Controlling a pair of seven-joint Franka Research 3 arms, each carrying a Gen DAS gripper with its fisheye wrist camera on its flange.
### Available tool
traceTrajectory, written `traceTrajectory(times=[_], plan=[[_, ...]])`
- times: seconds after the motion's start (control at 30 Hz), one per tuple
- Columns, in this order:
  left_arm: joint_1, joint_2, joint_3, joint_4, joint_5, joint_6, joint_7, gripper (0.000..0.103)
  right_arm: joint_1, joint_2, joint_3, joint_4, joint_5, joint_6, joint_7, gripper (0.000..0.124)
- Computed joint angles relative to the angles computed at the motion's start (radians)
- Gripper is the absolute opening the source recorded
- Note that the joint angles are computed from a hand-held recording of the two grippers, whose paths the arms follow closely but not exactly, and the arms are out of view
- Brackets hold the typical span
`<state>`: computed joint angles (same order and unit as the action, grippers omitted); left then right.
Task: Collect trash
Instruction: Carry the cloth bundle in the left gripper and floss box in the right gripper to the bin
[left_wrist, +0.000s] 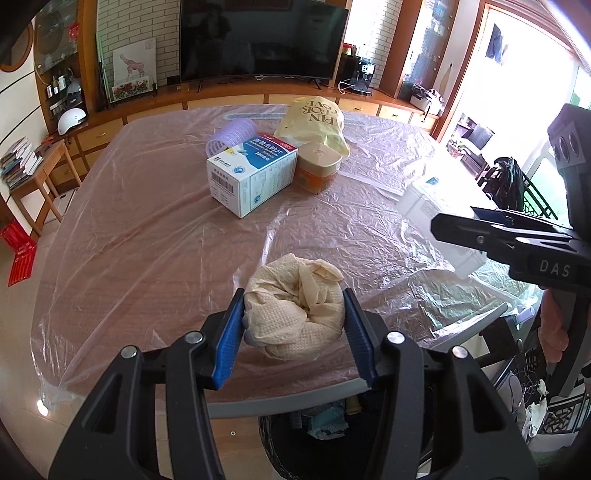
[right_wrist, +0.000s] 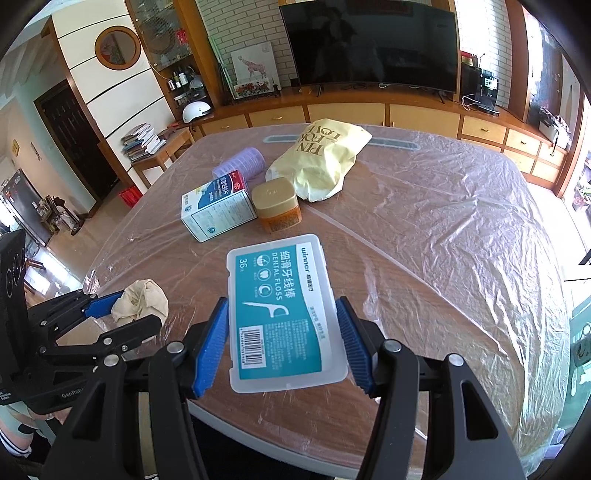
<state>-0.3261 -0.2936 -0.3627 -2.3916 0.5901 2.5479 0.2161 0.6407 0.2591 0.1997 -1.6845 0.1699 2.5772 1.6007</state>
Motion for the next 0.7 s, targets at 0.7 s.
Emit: traceTrajectory(times=[0.7], plan=[[-0.049, -0.047, -0.039, -0.003, 0.005, -0.046, -0.011, 0.052, -0.028, -0.221, 0.034, -0.248, 0.117, 0.056, -0.096, 0.056]])
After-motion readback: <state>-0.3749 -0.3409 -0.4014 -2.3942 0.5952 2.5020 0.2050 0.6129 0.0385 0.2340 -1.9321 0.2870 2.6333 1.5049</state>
